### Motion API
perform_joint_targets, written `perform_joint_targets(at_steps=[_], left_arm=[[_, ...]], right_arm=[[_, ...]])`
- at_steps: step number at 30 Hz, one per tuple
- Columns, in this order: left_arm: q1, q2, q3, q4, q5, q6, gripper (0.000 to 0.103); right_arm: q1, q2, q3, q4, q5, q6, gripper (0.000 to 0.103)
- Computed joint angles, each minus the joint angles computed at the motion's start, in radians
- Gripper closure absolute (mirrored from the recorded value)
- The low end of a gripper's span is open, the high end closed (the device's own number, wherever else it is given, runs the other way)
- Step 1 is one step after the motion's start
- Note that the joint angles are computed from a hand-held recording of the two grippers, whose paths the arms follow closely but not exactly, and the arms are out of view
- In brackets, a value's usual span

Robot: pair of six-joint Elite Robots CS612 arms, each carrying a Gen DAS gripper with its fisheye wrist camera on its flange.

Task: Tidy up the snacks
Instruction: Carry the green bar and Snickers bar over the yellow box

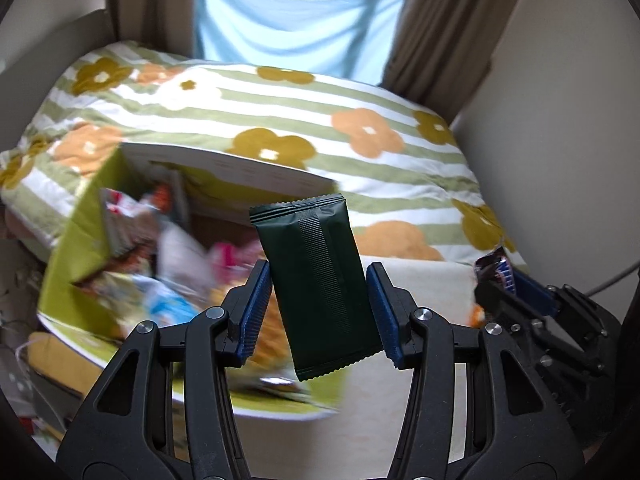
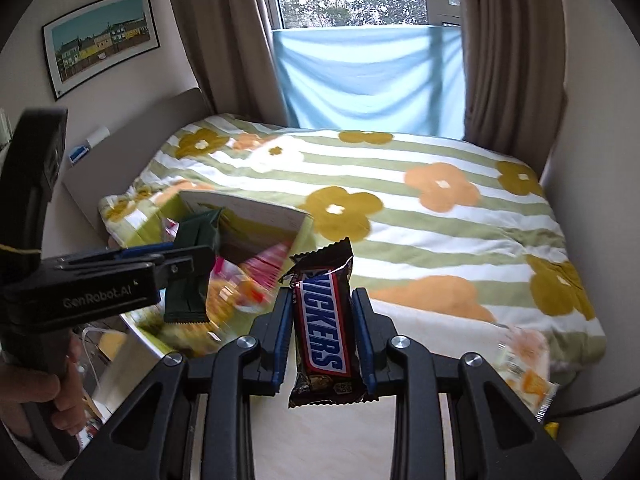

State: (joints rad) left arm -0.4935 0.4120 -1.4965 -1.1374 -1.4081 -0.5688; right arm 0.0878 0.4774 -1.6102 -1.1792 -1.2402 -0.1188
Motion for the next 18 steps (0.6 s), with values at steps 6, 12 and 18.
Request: perform_joint_targets(at_steps=[6,12,18], left_arm=[[0.079,0.005,0.007,0.009,-0.034,0.049,0.058],[0.141,-0.002,0.064,-0.005,-0.113,0.156,0.058],[0.168,-0.014,0.121,-0.007,-0.177,0.25,0.048]], right_arm=[[0.067,-0.033,0.111,-0.064,-0.014,0.045,0.076],[0.118,-0.062,0.219,-0.11,-0.044,0.093,0.076],[0.145,-0.08,0.275,-0.106,-0.093,0.139,0.076]])
